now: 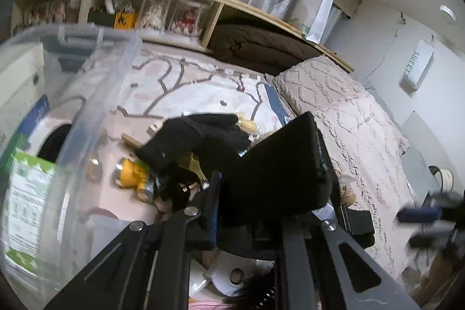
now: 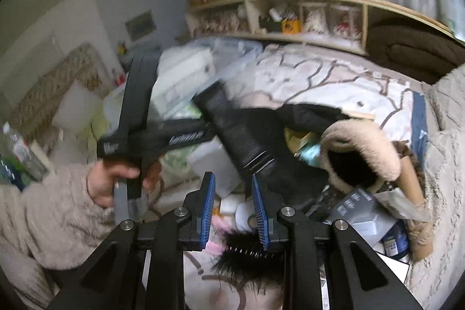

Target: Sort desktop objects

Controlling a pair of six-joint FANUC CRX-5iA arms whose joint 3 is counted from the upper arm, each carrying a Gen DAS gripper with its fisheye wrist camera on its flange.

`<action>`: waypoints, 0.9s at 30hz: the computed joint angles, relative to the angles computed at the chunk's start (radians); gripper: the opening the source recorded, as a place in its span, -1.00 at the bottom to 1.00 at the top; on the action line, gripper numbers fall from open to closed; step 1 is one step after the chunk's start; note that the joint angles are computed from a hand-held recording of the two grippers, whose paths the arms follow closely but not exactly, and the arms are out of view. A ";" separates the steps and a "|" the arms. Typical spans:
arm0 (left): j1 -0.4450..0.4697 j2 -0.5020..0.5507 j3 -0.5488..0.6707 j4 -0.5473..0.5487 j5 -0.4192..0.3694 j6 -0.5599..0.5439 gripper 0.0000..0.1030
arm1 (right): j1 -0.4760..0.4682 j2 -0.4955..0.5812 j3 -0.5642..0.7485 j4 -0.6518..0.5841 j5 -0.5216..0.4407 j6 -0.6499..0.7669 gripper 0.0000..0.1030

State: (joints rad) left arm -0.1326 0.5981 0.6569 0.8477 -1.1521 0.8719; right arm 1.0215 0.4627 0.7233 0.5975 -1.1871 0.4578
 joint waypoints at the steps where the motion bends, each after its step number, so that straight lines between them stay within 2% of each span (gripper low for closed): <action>1: 0.001 -0.009 -0.009 0.002 0.014 -0.012 -0.72 | 0.002 -0.030 -0.051 0.033 0.023 -0.050 -0.49; 5: 0.007 -0.050 -0.061 0.022 0.081 -0.055 -0.72 | -0.001 -0.157 -0.276 0.209 0.117 -0.321 -0.49; 9: 0.003 -0.110 -0.130 0.020 0.170 -0.152 -0.72 | -0.012 -0.182 -0.336 0.275 0.003 -0.501 -0.49; 13: -0.006 -0.169 -0.208 0.023 0.265 -0.279 -0.72 | -0.043 -0.196 -0.397 0.267 -0.087 -0.658 -0.49; 15: -0.006 -0.177 -0.220 0.025 0.275 -0.308 -0.72 | -0.052 -0.187 -0.398 0.245 -0.154 -0.697 -0.49; 19: -0.010 -0.177 -0.217 -0.004 0.272 -0.321 -0.72 | -0.069 -0.142 -0.356 0.215 -0.254 -0.665 -0.49; 23: -0.019 -0.182 -0.221 -0.038 0.261 -0.337 -0.72 | -0.082 -0.115 -0.340 0.212 -0.232 -0.600 -0.49; 27: -0.034 -0.204 -0.251 -0.060 0.281 -0.375 -0.72 | -0.091 0.031 -0.158 0.228 -0.348 -0.388 -0.49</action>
State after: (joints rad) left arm -0.1663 0.3944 0.4056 0.7879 -0.8715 0.4972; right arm 0.9308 0.4940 0.5658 0.8255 -1.5352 0.0694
